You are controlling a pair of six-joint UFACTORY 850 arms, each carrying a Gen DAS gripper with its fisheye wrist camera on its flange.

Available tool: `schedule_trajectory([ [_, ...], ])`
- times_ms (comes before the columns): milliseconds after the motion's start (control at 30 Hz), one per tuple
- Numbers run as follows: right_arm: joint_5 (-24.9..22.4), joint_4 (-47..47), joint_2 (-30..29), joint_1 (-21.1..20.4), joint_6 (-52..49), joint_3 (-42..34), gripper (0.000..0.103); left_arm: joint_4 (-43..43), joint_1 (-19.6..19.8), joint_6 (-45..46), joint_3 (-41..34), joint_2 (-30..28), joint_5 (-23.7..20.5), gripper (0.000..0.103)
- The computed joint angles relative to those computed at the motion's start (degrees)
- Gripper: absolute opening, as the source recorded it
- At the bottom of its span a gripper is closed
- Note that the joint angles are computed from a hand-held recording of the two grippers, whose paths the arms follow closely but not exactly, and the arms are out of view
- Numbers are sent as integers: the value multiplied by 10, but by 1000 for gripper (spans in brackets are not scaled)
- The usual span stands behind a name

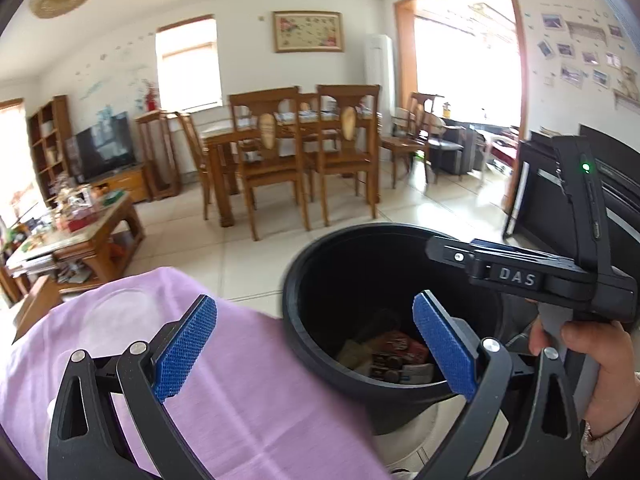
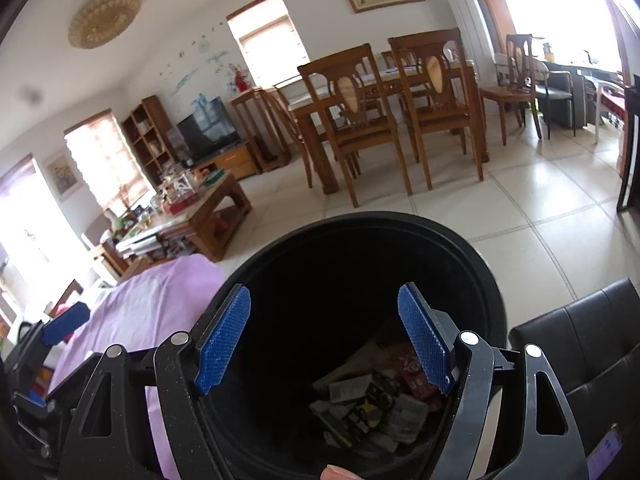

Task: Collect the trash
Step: 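Carry orange and battery card over the black bin and open both tools to drop them, then grasp the small clear-and-black cap with right tool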

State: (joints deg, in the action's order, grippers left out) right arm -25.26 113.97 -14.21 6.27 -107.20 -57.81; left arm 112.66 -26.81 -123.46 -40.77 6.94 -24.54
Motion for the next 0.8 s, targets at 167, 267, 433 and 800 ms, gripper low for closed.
schedule_trajectory([
  [167, 6, -12, 13, 53, 2, 2, 76, -22, 39, -44, 70, 75, -47, 98],
  [267, 13, -17, 18, 96, -3, -1, 76, -53, 71, -35, 107, 122, -69, 98],
  [433, 28, -97, 4, 185, 48, -32, 76, -89, 148, 11, 153, 196, -69, 98],
  [800, 96, -501, -117, 359, 371, -184, 76, -129, 286, 31, 202, 259, -51, 98],
])
